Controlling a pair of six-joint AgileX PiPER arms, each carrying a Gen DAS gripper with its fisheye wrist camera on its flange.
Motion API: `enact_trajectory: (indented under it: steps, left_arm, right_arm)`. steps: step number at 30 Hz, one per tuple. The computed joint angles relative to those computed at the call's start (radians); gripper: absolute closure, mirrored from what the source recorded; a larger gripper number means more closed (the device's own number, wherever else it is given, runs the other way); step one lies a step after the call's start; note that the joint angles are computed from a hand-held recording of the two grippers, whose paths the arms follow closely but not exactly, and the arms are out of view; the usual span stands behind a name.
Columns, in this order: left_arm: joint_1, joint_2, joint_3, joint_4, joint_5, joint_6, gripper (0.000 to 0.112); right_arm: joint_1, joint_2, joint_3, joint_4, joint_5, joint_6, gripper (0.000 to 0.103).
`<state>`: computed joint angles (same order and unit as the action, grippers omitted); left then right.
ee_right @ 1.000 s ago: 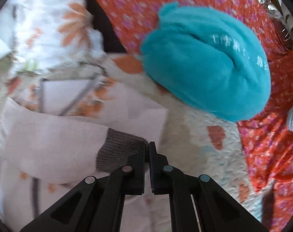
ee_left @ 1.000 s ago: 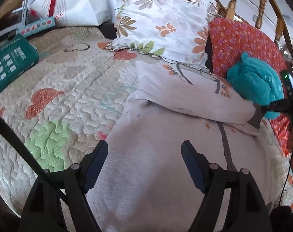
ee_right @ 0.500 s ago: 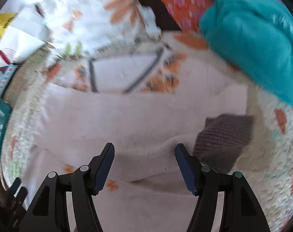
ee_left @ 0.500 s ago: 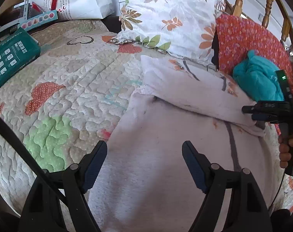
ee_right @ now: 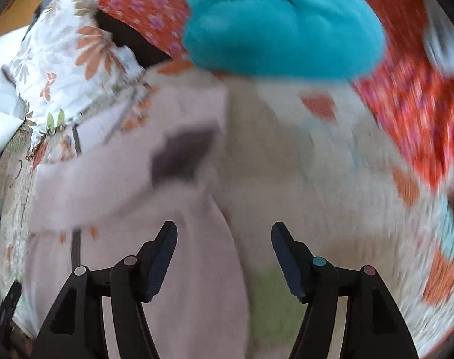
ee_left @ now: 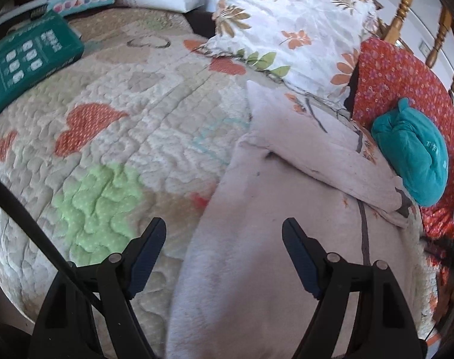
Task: Fold small clothes
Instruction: 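Grasp the grey knit hem band with both grippers, then fold the hem up over the body toward the collar, open both grippers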
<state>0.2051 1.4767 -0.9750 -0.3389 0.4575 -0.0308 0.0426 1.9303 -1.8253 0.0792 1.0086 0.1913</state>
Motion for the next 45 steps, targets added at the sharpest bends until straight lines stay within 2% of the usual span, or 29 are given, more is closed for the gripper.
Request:
enact_trajectory:
  steps: [3, 4, 5, 6, 7, 10, 12, 14, 15, 16, 19, 21, 25, 31, 36, 37, 38, 39, 40, 41, 42, 44, 45]
  left_arm:
    - [0.067, 0.002, 0.008, -0.111, 0.038, 0.095, 0.034]
    - [0.097, 0.006, 0.016, -0.189, 0.055, 0.166, 0.034]
    - [0.134, 0.018, 0.016, -0.289, 0.103, 0.264, 0.034]
    - [0.161, 0.02, 0.028, -0.376, 0.136, 0.357, 0.034]
    - [0.175, 0.012, 0.042, -0.424, 0.148, 0.41, 0.034]
    - [0.229, 0.03, 0.064, -0.594, 0.264, 0.597, 0.034]
    - [0.245, 0.035, 0.089, -0.65, 0.313, 0.662, 0.037]
    - [0.266, 0.048, 0.099, -0.681, 0.375, 0.69, 0.052]
    - [0.287, 0.051, 0.115, -0.704, 0.41, 0.702, 0.054]
    - [0.3, 0.051, 0.126, -0.717, 0.428, 0.71, 0.057]
    - [0.349, 0.022, 0.18, -0.743, 0.486, 0.735, 0.059]
    - [0.37, 0.0, 0.22, -0.743, 0.509, 0.752, 0.059]
    - [0.376, -0.088, 0.304, -0.701, 0.502, 0.76, 0.059]
    - [0.3, -0.176, 0.366, -0.634, 0.415, 0.725, 0.056]
    - [0.238, -0.194, 0.367, -0.582, 0.347, 0.676, 0.06]
    - [0.219, -0.202, 0.365, -0.546, 0.321, 0.635, 0.074]
    - [0.193, -0.214, 0.364, -0.482, 0.283, 0.57, 0.093]
    - [0.169, -0.223, 0.367, -0.42, 0.242, 0.508, 0.099]
    - [0.165, -0.225, 0.362, -0.398, 0.241, 0.48, 0.102]
    - [0.183, -0.227, 0.36, -0.408, 0.256, 0.489, 0.106]
    - [0.201, -0.229, 0.345, -0.406, 0.275, 0.485, 0.106]
    - [0.243, -0.251, 0.316, -0.397, 0.306, 0.468, 0.106]
    - [0.274, -0.261, 0.298, -0.407, 0.338, 0.476, 0.106]
  right_arm:
    - [-0.068, -0.098, 0.254, 0.131, -0.084, -0.046, 0.033]
    - [-0.086, -0.119, 0.32, 0.183, -0.11, -0.075, 0.033]
    - [-0.093, -0.147, 0.378, 0.215, -0.148, -0.099, 0.033]
    - [-0.087, -0.201, 0.456, 0.232, -0.211, -0.125, 0.033]
    - [-0.084, -0.221, 0.495, 0.257, -0.24, -0.153, 0.03]
    - [-0.082, -0.28, 0.582, 0.356, -0.275, -0.245, 0.023]
    - [-0.12, -0.306, 0.633, 0.537, -0.254, -0.419, 0.023]
    - [-0.166, -0.286, 0.64, 0.737, -0.118, -0.547, 0.023]
    - [-0.176, -0.29, 0.679, 0.817, -0.082, -0.611, 0.023]
    - [-0.177, -0.298, 0.71, 0.857, -0.086, -0.662, 0.023]
    - [-0.124, -0.36, 0.774, 0.834, -0.131, -0.691, 0.023]
    - [-0.131, -0.368, 0.799, 0.879, -0.101, -0.726, 0.023]
    - [-0.168, -0.365, 0.836, 0.948, -0.065, -0.776, 0.024]
    - [-0.199, -0.374, 0.869, 0.977, -0.031, -0.806, 0.024]
    - [-0.106, -0.444, 0.894, 0.851, -0.116, -0.739, 0.025]
    - [-0.071, -0.466, 0.899, 0.796, -0.147, -0.704, 0.026]
    - [-0.045, -0.476, 0.897, 0.755, -0.169, -0.673, 0.03]
    - [0.003, -0.497, 0.9, 0.674, -0.209, -0.611, 0.032]
    - [0.058, -0.518, 0.904, 0.574, -0.256, -0.525, 0.04]
    - [0.103, -0.533, 0.908, 0.474, -0.293, -0.435, 0.058]
    - [0.13, -0.538, 0.909, 0.402, -0.312, -0.376, 0.069]
    - [0.123, -0.538, 0.894, 0.377, -0.299, -0.358, 0.092]
    - [0.083, -0.541, 0.882, 0.425, -0.258, -0.391, 0.092]
